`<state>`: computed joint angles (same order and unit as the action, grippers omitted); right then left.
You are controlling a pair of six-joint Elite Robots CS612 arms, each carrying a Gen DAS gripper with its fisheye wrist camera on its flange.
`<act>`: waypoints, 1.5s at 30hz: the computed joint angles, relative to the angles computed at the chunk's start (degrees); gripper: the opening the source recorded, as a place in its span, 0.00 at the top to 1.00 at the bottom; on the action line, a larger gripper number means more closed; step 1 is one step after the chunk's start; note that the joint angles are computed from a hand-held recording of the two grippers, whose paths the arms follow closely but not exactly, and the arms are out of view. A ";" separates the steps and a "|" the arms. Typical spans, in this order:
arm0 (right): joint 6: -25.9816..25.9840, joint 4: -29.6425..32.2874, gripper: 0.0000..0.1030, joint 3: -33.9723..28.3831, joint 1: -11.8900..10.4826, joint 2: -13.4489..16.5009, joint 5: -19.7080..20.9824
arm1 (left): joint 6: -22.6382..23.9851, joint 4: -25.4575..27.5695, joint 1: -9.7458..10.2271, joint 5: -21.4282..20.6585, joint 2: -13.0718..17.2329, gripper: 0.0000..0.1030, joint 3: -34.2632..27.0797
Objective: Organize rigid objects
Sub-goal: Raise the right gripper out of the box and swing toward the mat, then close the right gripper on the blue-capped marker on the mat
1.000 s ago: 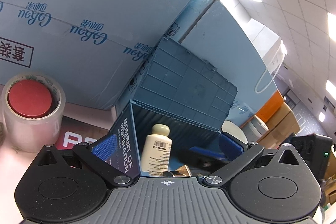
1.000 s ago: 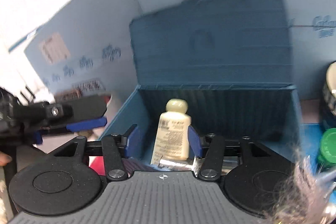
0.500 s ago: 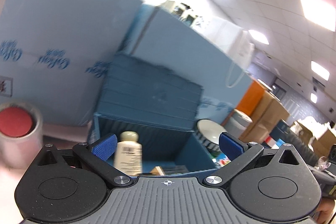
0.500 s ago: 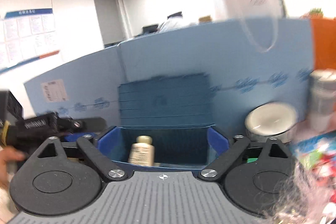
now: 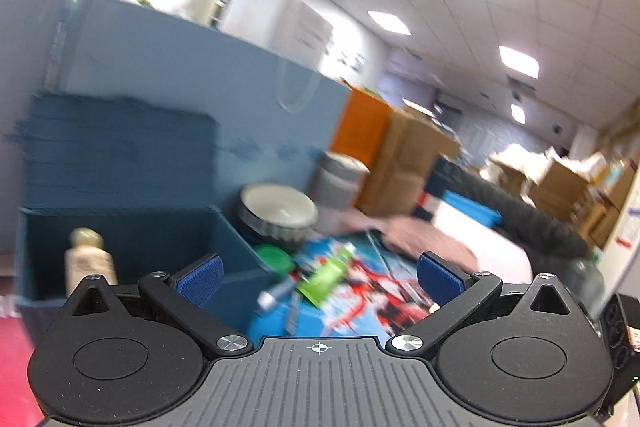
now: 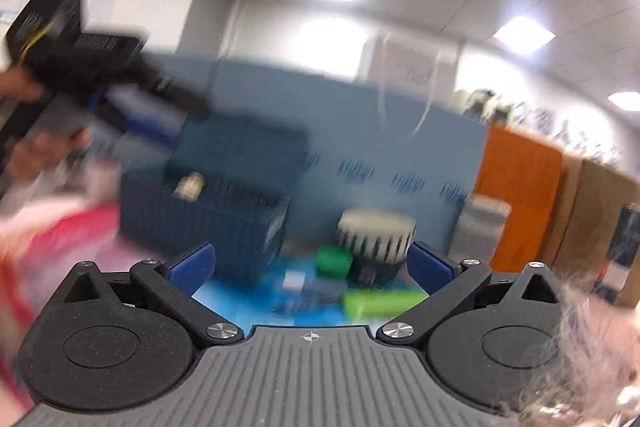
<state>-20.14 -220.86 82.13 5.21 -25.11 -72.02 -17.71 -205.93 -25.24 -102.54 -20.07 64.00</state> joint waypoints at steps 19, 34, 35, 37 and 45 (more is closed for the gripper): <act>-29.24 21.69 0.03 4.47 -1.22 -4.60 -14.92 | 4.76 13.64 -2.40 0.86 2.81 0.00 -3.86; -19.44 40.34 0.58 -3.64 -4.72 -3.24 2.24 | 6.51 14.05 -2.55 0.53 2.64 0.00 -3.59; -17.46 41.52 0.59 -4.46 -5.07 -2.87 4.11 | 6.44 13.98 -2.55 0.45 2.62 0.00 -3.56; -13.67 41.83 0.59 -5.95 -5.34 -1.92 5.73 | 6.18 13.76 -2.46 0.07 2.72 0.00 -3.67; -2.01 39.18 0.62 -9.63 -4.31 0.77 4.45 | 4.70 12.87 -2.20 0.17 2.78 0.00 -3.66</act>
<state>-22.15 -181.68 72.50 0.90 -24.34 -67.56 -13.00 -193.06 -27.43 -102.38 -17.29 60.34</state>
